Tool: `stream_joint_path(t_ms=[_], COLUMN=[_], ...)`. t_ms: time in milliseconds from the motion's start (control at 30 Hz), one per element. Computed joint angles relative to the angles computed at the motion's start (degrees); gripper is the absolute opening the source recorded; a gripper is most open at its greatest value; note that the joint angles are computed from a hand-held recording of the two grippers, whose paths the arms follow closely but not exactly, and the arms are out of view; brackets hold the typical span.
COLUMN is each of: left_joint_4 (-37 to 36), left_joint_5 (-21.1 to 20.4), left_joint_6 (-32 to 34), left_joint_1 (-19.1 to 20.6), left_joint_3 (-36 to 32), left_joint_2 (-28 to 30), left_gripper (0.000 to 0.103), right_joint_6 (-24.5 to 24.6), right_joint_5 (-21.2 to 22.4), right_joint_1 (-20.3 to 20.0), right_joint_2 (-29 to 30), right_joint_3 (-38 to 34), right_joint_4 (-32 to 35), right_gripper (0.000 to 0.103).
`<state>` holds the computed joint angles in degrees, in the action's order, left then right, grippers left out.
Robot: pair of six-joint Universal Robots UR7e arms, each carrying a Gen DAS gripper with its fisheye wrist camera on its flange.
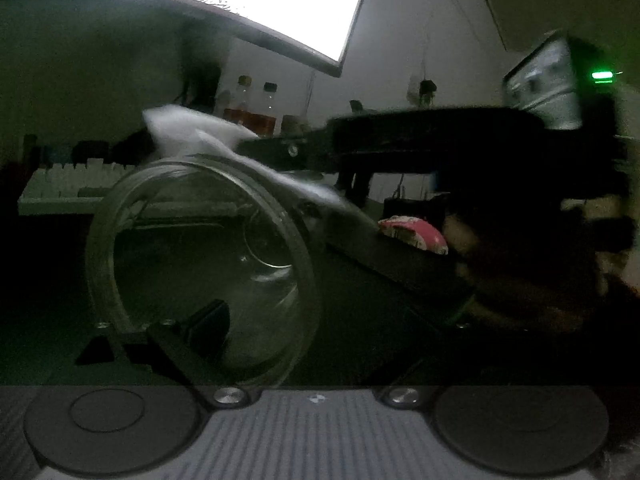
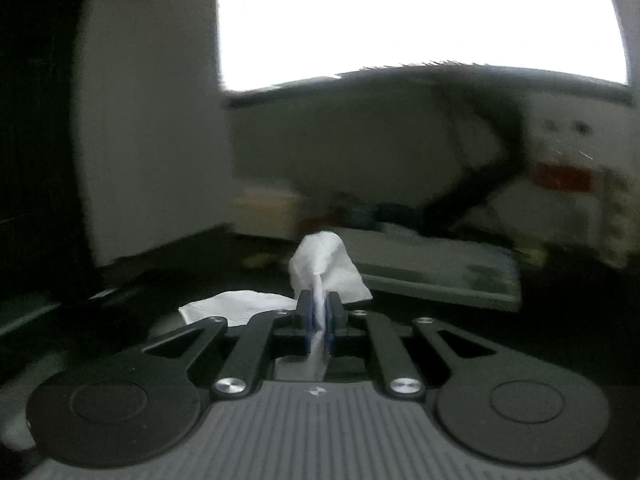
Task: Clean container
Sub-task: 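Wipe the tissue across the jar's outer wall near the rim with the right tool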
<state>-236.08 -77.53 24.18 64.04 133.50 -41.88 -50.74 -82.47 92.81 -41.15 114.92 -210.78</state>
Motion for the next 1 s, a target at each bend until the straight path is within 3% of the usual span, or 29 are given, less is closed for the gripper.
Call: stream_joint_path(t_ms=[100, 167, 233, 300, 400, 467, 567, 667, 767, 833, 900, 1000], left_joint_4=[0.3, 1.1, 1.9, 2.7, 3.9, 3.6, 1.1, 0.1, 1.4, 2.5, 3.1, 4.9], left_joint_5=[-1.0, -1.0, -1.5, -2.2, -2.5, -2.2, 2.1, 3.7, 1.7, 0.6, 0.4, 4.8], left_joint_6=[-1.6, -2.6, -4.1, -6.1, -8.9, -9.5, -7.6, -5.2, -5.8, -7.0, -8.6, -8.9], left_joint_1=[0.5, 0.8, 1.3, 1.9, 2.5, 2.6, 1.0, 0.1, 1.0, 1.5, 1.8, 0.1], left_joint_3=[0.1, -0.1, -0.2, -0.6, -1.4, -1.6, -1.7, -1.5, -2.2, -2.4, -2.4, -1.8], left_joint_2=[-0.6, -1.1, -1.7, -2.3, -2.9, -2.9, -1.5, -0.6, -1.1, -1.7, -2.4, -3.5], left_gripper=[0.094, 0.094, 0.094, 0.094, 0.094, 0.094, 0.094, 0.094, 0.094, 0.095, 0.095, 0.095], right_joint_6=[8.0, 9.0, 4.3, 0.8, -0.1, -0.3, -0.1, 0.0, -1.5, -3.3, -2.8, -0.3], right_joint_5=[-4.7, -1.1, 4.3, 5.6, 3.4, -1.6, -6.7, -2.3, 4.7, 6.8, 4.4, -0.6], right_joint_1=[1.0, 0.5, -0.2, 0.0, 0.5, 1.3, 2.1, 1.3, 0.0, -0.4, 0.3, 1.3], right_joint_2=[0.2, -1.3, -3.1, -3.5, -2.2, 0.5, 3.1, 1.0, -2.4, -3.4, -1.9, 0.0], right_joint_3=[-3.2, -2.0, 0.3, 2.1, 0.9, -1.1, -3.5, -1.7, 0.6, 1.2, 0.1, -2.2], right_joint_4=[3.2, 6.5, 10.7, 10.5, 8.3, 2.6, -2.2, 1.8, 9.9, 12.7, 9.8, 5.6], right_gripper=[0.010, 0.010, 0.010, 0.010, 0.010, 0.011, 0.011, 0.010, 0.010, 0.010, 0.010, 0.015])
